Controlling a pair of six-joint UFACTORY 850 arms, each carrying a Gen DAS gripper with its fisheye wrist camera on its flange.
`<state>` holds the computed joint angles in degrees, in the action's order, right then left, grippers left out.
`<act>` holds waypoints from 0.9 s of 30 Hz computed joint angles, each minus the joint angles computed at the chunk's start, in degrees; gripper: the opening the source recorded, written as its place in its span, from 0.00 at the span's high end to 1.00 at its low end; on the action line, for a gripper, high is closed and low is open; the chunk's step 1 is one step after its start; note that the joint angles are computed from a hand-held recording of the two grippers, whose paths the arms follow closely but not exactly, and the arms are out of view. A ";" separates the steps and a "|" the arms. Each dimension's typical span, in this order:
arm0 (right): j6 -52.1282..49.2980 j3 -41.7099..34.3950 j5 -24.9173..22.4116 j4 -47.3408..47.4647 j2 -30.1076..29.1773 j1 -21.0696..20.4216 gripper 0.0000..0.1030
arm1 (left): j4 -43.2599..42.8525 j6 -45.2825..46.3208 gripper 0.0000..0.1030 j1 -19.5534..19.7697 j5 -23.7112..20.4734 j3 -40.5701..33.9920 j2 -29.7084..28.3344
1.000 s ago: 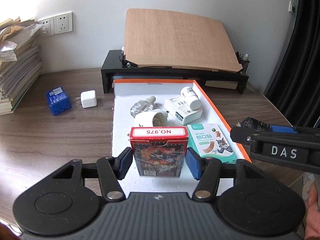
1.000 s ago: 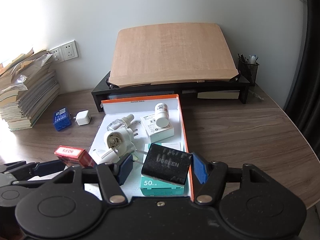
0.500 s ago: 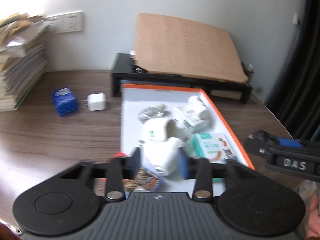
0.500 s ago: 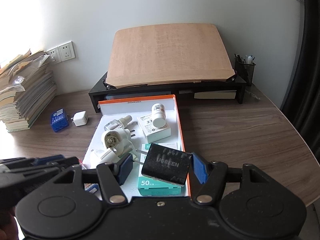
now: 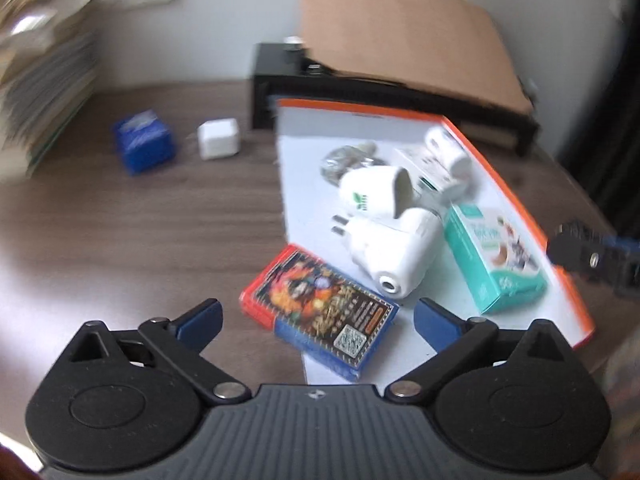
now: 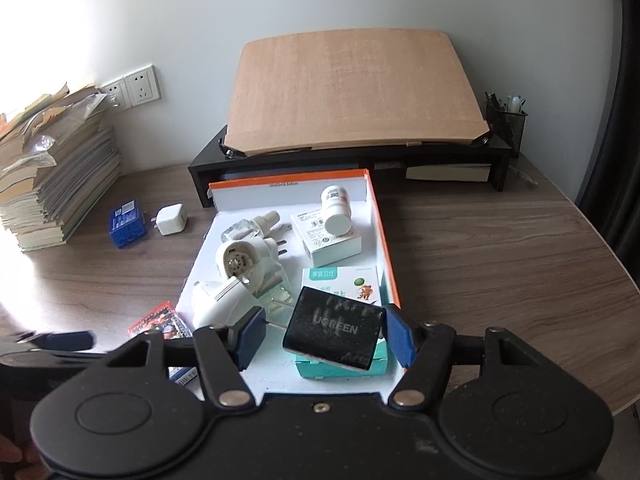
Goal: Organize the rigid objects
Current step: 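Lower and release card box in tray with left tool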
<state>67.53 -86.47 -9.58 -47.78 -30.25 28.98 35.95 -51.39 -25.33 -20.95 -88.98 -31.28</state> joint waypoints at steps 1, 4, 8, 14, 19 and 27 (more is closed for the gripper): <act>-1.14 -0.15 -0.09 1.16 -0.14 -0.04 0.25 | -0.43 3.96 0.00 0.00 -0.70 -0.90 -0.92; -1.02 -0.32 -0.26 0.98 -0.29 -0.12 0.25 | -4.81 13.07 0.00 0.72 -2.94 -3.84 -3.58; -1.75 -0.53 -0.52 1.90 -0.64 -0.41 0.25 | -19.92 29.17 0.00 2.61 -1.28 -5.45 -4.96; -1.34 -1.00 -0.78 2.66 -1.32 -0.96 0.25 | -28.04 45.32 0.00 2.98 -2.94 -6.64 -6.27; -3.36 -2.13 -0.91 5.19 -2.10 -1.15 0.25 | -31.62 47.35 0.04 3.62 1.23 -5.18 -5.90; -8.99 -3.56 -0.98 10.58 -3.00 -1.04 0.25 | -13.72 22.06 0.07 2.76 2.47 -2.52 -2.62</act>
